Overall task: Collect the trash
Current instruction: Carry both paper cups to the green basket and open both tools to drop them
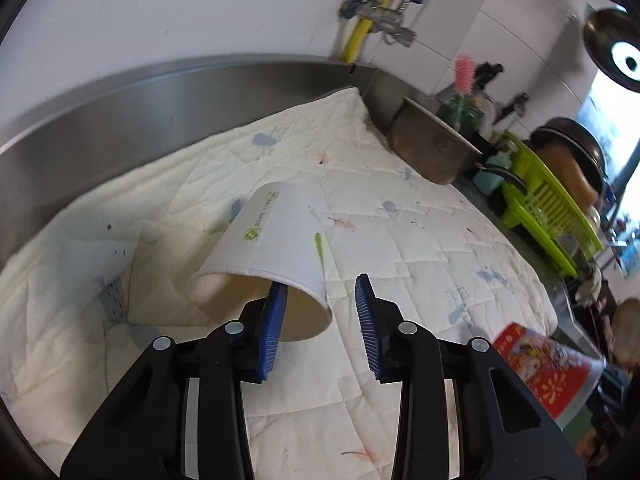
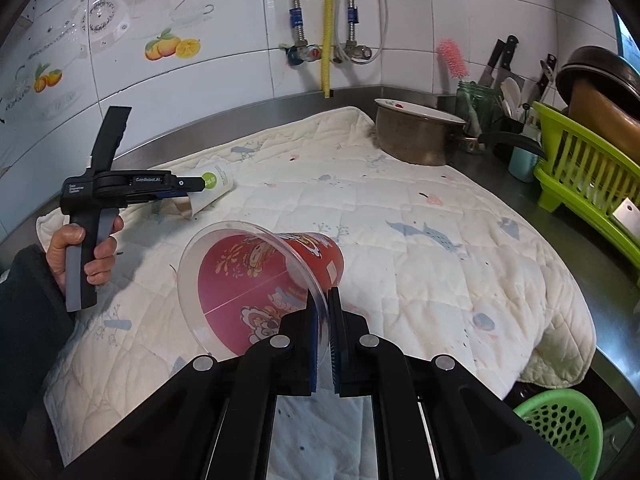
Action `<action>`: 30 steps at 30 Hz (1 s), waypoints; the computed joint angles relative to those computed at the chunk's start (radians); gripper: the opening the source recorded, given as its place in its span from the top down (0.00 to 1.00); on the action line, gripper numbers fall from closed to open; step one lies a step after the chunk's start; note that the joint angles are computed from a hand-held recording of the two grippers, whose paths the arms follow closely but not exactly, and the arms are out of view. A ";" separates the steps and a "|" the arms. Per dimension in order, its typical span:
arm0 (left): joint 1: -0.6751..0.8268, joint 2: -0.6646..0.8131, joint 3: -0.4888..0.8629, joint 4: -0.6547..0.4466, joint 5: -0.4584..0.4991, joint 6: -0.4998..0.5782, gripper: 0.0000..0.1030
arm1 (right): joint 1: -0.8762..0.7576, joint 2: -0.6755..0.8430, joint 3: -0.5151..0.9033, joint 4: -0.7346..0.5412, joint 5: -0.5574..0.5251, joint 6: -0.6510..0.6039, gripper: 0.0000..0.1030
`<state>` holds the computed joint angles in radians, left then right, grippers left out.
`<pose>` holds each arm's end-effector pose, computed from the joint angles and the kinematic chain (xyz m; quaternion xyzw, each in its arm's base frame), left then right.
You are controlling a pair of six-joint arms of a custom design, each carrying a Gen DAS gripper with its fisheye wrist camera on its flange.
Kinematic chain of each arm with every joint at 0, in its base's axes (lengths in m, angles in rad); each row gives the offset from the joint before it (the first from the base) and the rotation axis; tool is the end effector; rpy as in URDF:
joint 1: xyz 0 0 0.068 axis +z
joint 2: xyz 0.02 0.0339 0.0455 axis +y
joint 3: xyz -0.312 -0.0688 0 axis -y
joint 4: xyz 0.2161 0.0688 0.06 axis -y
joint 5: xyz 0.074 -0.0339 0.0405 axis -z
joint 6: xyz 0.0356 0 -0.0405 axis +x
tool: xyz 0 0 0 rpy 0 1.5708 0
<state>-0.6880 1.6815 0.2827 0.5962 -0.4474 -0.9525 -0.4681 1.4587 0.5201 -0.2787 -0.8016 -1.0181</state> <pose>0.1830 -0.1305 0.1446 -0.2016 0.8852 -0.1269 0.3996 0.1859 -0.0653 0.1920 -0.3122 0.8537 0.1733 0.3791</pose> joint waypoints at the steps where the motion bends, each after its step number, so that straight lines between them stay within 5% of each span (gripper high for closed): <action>1: -0.006 0.009 0.007 -0.008 -0.016 -0.013 0.66 | -0.014 0.003 0.003 -0.012 -0.005 -0.013 0.95; 5: -0.029 0.025 0.039 -0.073 -0.049 -0.052 0.95 | -0.080 0.024 0.033 -0.082 -0.029 -0.076 0.95; 12: -0.204 -0.077 0.112 -0.300 -0.206 -0.187 0.98 | -0.303 0.076 0.149 -0.337 -0.081 -0.310 0.95; 20: -0.517 -0.054 0.346 -0.579 -0.358 -0.349 0.98 | -0.649 0.254 0.400 -0.649 -0.097 -0.650 0.95; 24: -0.618 0.025 0.517 -0.632 -0.390 -0.313 0.98 | -0.745 0.361 0.533 -0.622 -0.074 -0.635 0.95; 30: -0.684 0.242 0.864 -0.668 -0.351 -0.147 0.98 | -0.782 0.489 0.613 -0.370 0.011 -0.489 0.95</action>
